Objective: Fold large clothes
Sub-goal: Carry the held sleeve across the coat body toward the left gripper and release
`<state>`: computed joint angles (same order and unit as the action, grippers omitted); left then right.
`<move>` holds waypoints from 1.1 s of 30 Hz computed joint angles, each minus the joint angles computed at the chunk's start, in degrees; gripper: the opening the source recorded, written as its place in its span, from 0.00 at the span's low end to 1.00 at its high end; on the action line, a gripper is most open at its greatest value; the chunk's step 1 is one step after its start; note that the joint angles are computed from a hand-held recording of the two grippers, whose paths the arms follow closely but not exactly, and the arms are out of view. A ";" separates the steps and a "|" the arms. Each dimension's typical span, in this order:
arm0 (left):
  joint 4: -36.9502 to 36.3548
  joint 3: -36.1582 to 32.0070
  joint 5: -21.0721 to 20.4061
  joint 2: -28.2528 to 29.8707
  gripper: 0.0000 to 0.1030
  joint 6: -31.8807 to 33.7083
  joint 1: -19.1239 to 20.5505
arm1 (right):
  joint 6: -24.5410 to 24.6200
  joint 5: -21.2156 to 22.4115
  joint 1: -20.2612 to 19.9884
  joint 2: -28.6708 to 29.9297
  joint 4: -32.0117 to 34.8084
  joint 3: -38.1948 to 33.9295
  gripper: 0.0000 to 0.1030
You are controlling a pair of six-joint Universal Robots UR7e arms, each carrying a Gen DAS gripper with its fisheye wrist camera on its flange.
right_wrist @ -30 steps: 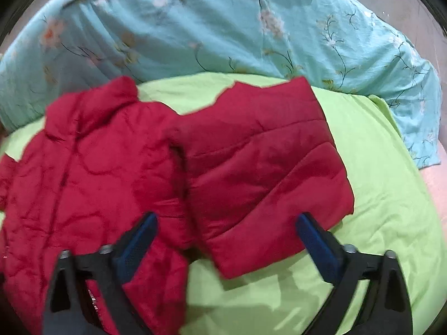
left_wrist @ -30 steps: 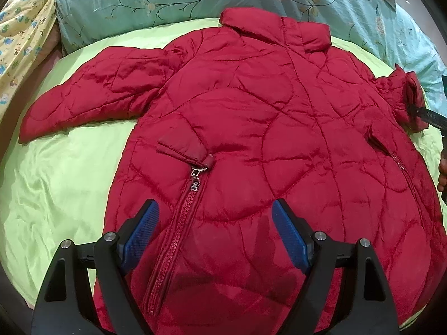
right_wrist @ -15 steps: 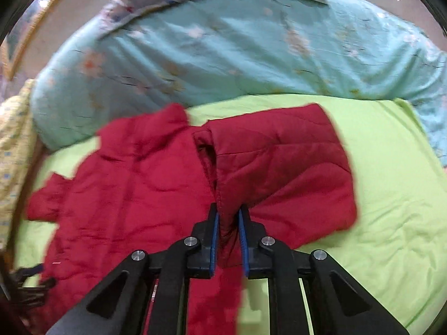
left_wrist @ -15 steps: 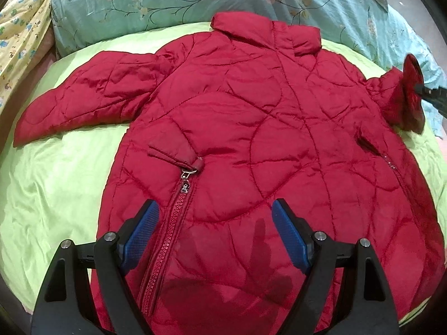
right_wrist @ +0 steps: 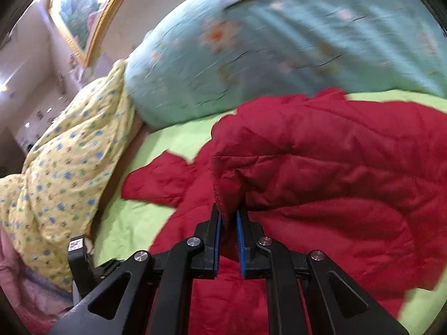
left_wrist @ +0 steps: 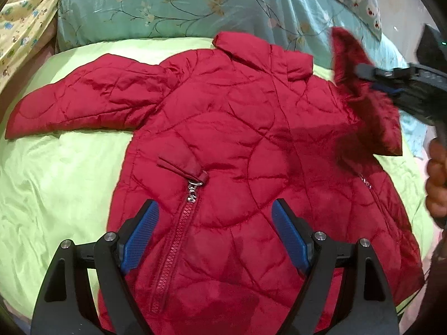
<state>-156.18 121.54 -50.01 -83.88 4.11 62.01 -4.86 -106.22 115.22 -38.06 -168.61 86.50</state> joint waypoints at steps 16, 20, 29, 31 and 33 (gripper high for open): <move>-0.57 -2.72 -4.18 0.91 0.81 1.76 4.18 | 2.16 12.78 -1.87 13.38 9.90 -15.77 0.11; -0.92 -3.93 -4.25 2.59 0.81 2.40 4.39 | 3.40 13.73 -2.72 13.96 10.25 -16.45 0.31; 1.77 -13.03 -8.34 10.30 0.81 1.16 7.34 | 3.45 8.39 -2.98 7.31 -0.63 -5.74 0.52; 3.40 -16.60 -10.26 12.79 0.81 -0.01 8.36 | 4.33 6.50 -3.26 5.08 -4.27 -2.09 0.52; 4.29 -19.74 -12.81 15.05 0.81 -0.35 9.29 | 4.66 4.12 -3.59 2.89 -7.98 1.56 0.52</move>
<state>-151.89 101.80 -62.81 -68.83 3.76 71.30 -0.20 -102.11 111.63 -35.17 -176.59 88.06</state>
